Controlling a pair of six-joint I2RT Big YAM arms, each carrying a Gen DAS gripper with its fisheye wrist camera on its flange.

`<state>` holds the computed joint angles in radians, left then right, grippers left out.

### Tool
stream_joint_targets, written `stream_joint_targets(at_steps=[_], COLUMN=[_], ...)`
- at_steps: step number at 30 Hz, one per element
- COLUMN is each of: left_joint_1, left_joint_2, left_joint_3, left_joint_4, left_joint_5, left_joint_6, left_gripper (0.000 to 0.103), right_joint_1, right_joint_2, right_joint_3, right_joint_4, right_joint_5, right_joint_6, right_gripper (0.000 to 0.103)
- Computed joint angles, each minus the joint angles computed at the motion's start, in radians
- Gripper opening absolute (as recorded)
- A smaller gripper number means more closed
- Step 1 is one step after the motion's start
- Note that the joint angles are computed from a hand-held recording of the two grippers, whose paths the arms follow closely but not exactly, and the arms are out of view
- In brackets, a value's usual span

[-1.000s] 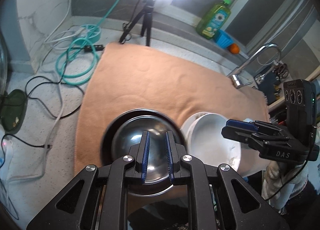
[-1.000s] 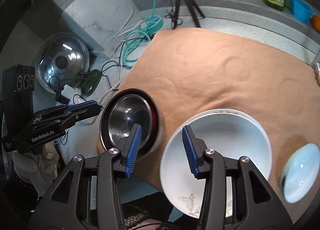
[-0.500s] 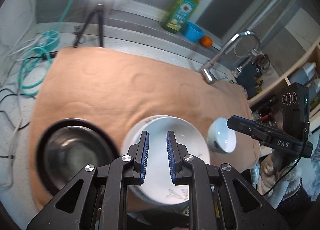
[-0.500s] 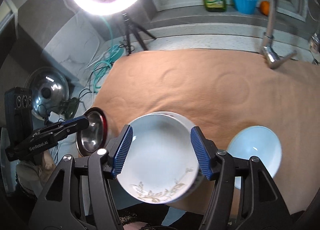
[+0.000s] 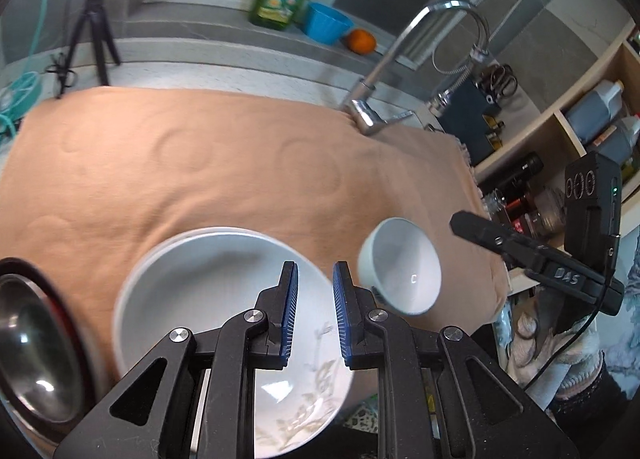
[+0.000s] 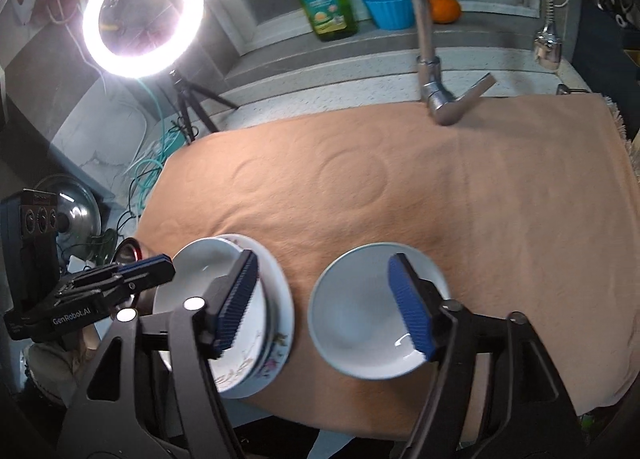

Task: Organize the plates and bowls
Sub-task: 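Move the left gripper to the pale blue bowl rim and close on it, then lift the pale blue bowl with the left gripper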

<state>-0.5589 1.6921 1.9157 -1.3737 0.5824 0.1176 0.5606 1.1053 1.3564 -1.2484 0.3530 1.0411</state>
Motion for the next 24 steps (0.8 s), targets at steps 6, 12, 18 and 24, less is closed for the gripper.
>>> stream_joint_targets(at_steps=[6,12,18,24], left_joint_1=[-0.056,-0.093,-0.117,-0.131], left_joint_2=[0.016,0.032,0.044,0.059], left_joint_3=[-0.003,0.000,0.004,0.012], left_joint_4=[-0.001,0.003,-0.001,-0.012], left_joint_5=[-0.005,-0.009,-0.025,-0.038], left_joint_6=[-0.017,-0.040,-0.047,-0.048], left_gripper=[0.016,0.016,0.016,0.016], right_joint_1=[-0.046,-0.082,-0.096,-0.110], right_joint_2=[-0.043,-0.095,-0.144,-0.161], right_joint_3=[-0.030,-0.091,-0.156,-0.200], right_joint_4=[-0.067,-0.102,-0.074,-0.033], right_joint_5=[0.018,-0.013,-0.055,-0.128], right_joint_6=[-0.023,-0.007,0.009,0.009], right_gripper=[0.084,0.084,0.072,0.052])
